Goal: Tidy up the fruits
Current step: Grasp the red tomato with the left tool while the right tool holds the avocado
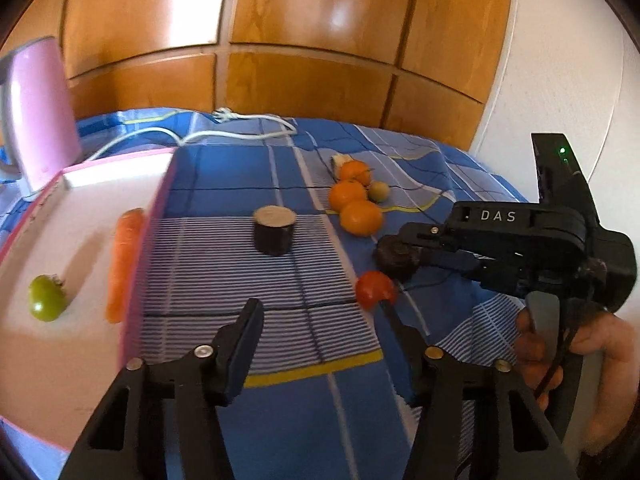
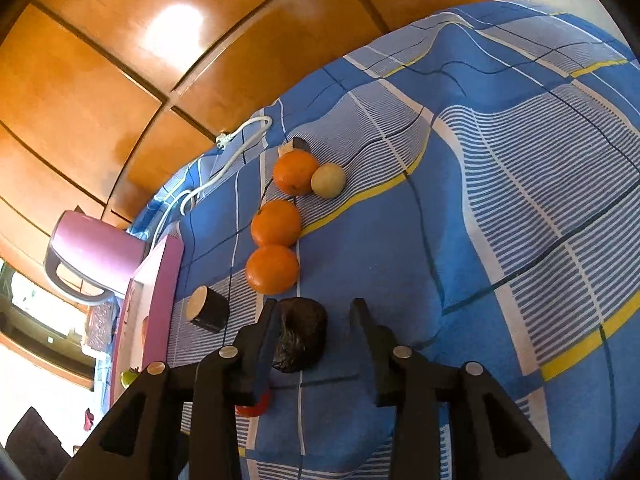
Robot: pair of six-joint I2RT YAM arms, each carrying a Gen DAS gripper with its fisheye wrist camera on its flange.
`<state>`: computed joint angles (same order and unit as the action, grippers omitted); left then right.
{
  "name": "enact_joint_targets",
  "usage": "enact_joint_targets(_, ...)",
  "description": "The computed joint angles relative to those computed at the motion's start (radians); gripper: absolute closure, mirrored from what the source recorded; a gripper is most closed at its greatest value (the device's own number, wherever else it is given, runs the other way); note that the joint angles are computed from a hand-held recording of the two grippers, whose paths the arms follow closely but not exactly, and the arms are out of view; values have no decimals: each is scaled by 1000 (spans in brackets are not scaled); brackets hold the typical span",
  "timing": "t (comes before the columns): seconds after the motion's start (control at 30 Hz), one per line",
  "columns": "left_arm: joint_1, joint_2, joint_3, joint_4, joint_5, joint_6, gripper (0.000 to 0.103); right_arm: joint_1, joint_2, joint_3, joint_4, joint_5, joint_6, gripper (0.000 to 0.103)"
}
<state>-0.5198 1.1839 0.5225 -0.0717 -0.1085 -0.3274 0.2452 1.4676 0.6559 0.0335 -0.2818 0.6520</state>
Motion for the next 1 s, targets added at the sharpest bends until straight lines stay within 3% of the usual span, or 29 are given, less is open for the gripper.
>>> enact_joint_targets(0.43, -59, 285, 180, 36, -14, 3, 61, -16, 11, 2, 12, -19, -14, 66)
enact_joint_targets(0.53, -64, 335, 212, 35, -39, 7, 74, -13, 13, 3, 14, -18, -17, 64)
enact_joint_targets(0.77, -68, 248, 115, 59, -118, -46, 75, 58, 19, 31, -7, 60, -94, 40)
enact_joint_targets(1.0, -51, 121, -8, 60, -197, -131, 73, 158, 37, 75, -74, 232, -177, 37)
